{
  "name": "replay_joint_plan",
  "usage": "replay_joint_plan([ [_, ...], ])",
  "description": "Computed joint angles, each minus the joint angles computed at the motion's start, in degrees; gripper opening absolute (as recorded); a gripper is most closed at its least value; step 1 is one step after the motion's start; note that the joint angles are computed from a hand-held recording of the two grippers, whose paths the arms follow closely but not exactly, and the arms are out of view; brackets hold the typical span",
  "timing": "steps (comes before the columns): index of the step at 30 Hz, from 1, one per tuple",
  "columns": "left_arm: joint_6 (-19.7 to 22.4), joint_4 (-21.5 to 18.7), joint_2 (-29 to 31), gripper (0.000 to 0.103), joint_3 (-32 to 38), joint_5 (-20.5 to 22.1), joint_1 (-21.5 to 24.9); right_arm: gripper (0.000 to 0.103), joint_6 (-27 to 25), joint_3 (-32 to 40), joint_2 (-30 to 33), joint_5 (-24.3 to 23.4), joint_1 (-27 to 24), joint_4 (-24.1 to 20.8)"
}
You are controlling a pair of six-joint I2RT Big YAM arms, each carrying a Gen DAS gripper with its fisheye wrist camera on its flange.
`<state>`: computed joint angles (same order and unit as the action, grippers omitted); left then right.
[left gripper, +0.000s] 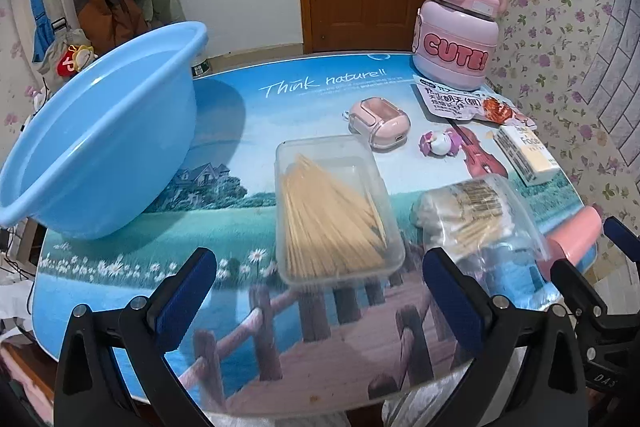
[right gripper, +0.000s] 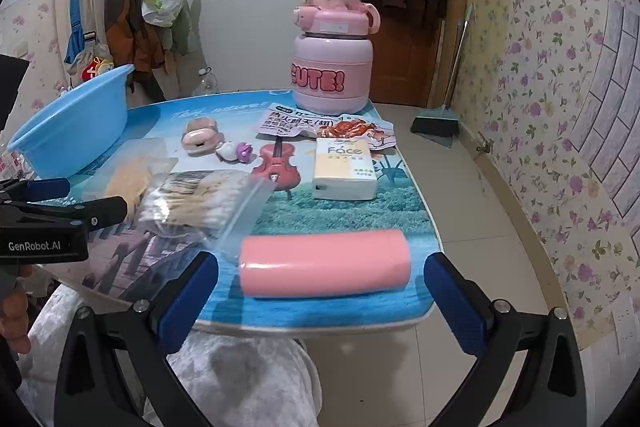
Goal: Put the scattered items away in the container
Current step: 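Close the left gripper on the clear toothpick box while the right gripper holds the pink cylinder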
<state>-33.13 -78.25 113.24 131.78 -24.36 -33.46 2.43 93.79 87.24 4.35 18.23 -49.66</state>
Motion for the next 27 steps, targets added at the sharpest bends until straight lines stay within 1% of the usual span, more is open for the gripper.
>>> replay_joint_plan([
  [5,0.42,-2.84,3.07,0.103,4.59,0.81,0.39,0.103,-2.25,0.63,1.63,-0.61,-0.49,1.06],
  [8,0.41,-3.48,4.15,0.103,6.19,0.98,0.65,0.103,-2.92,0.93,2.42,-1.31,-0.78,1.75],
  [13,0.46,-4.56,6.11,0.103,9.22,0.71,0.9,0.103,-2.5,1.08,3.28,-2.89,-1.33,2.26],
  [17,0.84,-4.73,7.18,0.103,10.64,0.52,1.06,0.103,-3.01,0.27,3.16,-2.86,-1.27,3.88],
  [23,0.05,-3.57,6.88,0.103,9.58,1.49,1.66,0.093,-3.02,-0.58,2.96,-3.82,-1.42,5.16],
  [27,-1.55,-3.89,6.85,0.103,9.01,1.83,2.24,0.088,-2.18,-1.17,2.68,-4.18,-1.31,6.02],
])
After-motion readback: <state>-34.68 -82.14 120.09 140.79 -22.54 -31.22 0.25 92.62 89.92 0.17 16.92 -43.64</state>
